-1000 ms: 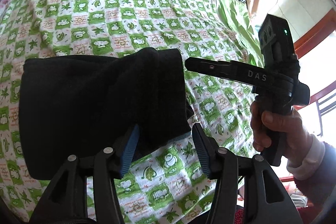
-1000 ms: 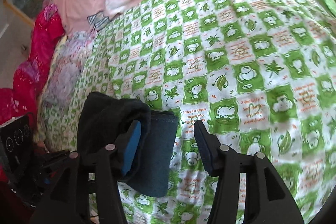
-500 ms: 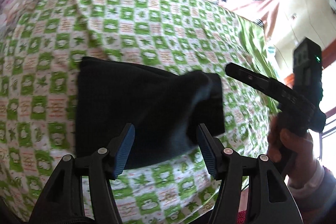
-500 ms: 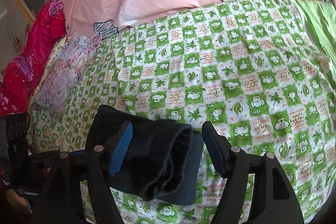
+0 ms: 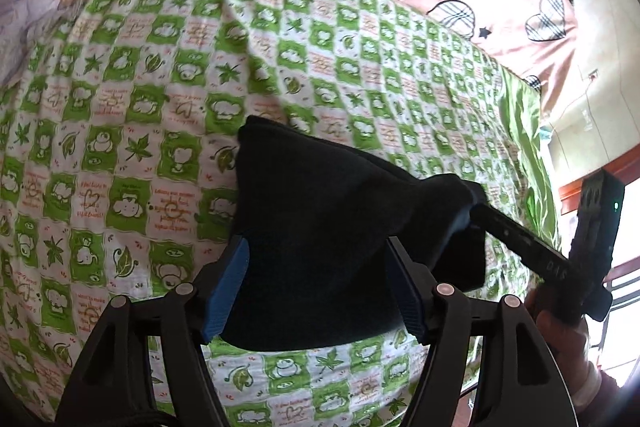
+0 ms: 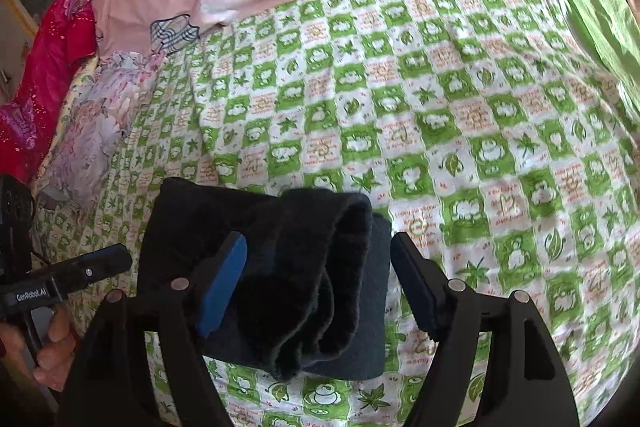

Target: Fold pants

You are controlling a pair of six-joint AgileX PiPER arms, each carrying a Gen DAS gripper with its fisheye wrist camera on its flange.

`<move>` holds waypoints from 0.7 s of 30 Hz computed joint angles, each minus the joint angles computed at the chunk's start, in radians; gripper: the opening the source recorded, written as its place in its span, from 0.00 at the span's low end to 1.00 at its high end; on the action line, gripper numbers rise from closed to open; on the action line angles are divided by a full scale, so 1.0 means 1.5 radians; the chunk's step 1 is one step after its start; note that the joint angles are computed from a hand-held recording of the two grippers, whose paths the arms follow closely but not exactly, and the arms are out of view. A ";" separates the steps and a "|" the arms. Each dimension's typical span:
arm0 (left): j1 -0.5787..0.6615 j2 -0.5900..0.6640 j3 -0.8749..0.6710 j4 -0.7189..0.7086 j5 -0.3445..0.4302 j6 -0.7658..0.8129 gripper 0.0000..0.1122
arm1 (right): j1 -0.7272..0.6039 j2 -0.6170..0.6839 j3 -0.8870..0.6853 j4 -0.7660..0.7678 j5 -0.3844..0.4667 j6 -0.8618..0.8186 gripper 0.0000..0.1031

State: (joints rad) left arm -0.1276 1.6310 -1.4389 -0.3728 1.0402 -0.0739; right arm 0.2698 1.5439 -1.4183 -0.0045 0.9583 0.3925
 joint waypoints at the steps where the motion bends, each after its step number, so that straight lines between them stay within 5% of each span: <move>1: 0.003 0.008 -0.002 -0.002 0.001 0.001 0.62 | -0.003 -0.001 0.009 0.006 -0.003 0.000 0.73; 21: 0.018 0.098 -0.016 -0.020 0.005 0.019 0.64 | -0.077 -0.012 0.121 0.125 -0.045 -0.070 0.72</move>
State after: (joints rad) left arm -0.1000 1.7779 -1.4633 -0.4030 1.0477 -0.0454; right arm 0.1542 1.5256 -1.2367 0.1829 0.8904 0.2876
